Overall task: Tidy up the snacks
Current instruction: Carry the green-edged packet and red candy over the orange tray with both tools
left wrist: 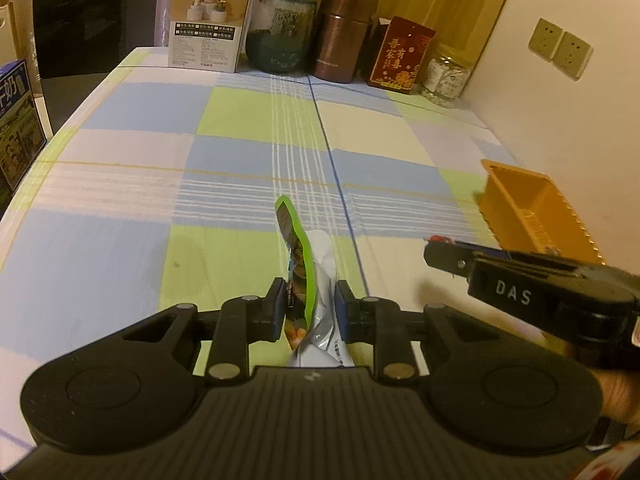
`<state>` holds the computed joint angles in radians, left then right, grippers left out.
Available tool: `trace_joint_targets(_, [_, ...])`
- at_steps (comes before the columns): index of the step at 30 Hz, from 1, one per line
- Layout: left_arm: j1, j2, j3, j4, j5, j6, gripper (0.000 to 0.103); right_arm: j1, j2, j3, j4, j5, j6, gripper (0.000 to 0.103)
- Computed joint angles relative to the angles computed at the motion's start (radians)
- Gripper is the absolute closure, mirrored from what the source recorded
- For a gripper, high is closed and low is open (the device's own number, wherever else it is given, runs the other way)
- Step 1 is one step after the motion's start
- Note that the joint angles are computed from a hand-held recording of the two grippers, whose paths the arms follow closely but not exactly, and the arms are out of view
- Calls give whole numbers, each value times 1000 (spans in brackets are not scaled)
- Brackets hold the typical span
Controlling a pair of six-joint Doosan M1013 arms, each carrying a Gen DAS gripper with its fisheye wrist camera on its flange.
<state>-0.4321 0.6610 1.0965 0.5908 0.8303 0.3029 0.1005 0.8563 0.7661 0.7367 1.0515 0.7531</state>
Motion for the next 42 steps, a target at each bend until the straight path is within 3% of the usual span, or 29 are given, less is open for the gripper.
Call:
trace_joint_targets(11, [-57,-62,45,65,20,-63,81,-39,-144,179,26,-48,-24,83])
trace_joint_targets(20, [-93,-88,53,101,24,-96,81,-69,-210,259,56,-73,-64,83])
trace_joint_targets(42, [-124,-69,1,83,-6,-55,81,-127,-253,314,53,-128,-51,83])
